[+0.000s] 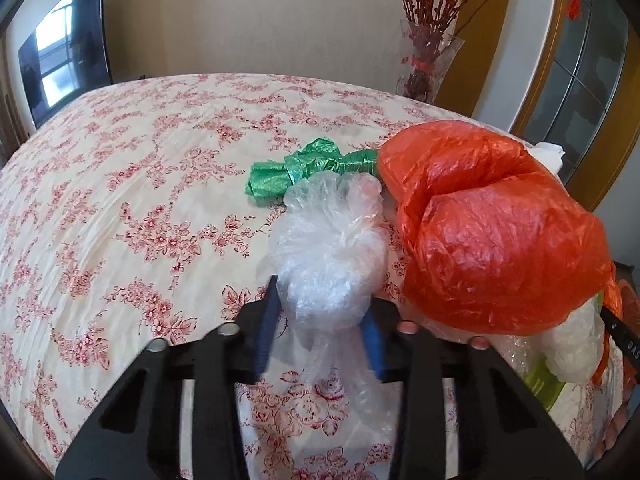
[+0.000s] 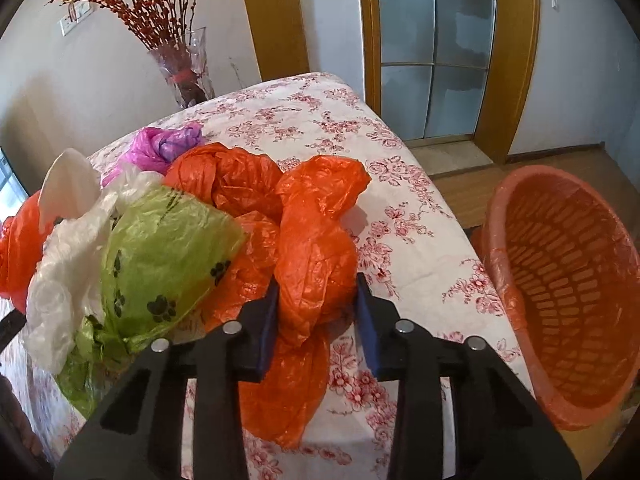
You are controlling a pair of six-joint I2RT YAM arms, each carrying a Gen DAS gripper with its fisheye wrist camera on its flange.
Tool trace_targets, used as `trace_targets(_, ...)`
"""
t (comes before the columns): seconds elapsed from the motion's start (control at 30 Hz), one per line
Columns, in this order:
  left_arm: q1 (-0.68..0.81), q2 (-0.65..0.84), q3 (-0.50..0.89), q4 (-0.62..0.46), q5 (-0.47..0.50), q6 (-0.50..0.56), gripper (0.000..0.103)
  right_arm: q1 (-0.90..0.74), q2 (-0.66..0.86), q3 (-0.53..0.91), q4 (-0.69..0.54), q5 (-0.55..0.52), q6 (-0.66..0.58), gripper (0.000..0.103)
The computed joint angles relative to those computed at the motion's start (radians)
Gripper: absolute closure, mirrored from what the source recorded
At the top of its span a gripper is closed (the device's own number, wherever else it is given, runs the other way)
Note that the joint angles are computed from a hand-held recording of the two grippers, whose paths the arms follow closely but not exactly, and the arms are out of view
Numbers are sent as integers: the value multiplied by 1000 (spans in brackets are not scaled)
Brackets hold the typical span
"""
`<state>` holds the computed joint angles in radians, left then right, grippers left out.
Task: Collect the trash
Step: 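Grasp the orange bag with the right tool while the left tool grasps the clear bag, then carry both bags over the orange wastebasket and open both tools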
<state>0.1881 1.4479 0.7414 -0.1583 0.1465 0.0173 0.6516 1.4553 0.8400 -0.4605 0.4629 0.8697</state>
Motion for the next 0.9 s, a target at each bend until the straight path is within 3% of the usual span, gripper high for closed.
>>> trace_targets(0.13,19,-22,-9,13,18,14,77,30,-56,-32,-23,31,21,69)
trace_targets(0.43,71,-172,-56,-8,47,19,80,119,-203,-95,-121,95,104,70)
trace_targets(0.9,59,-523,-80,-218,136,27,80,315,-408,-103,-385,251,306,70)
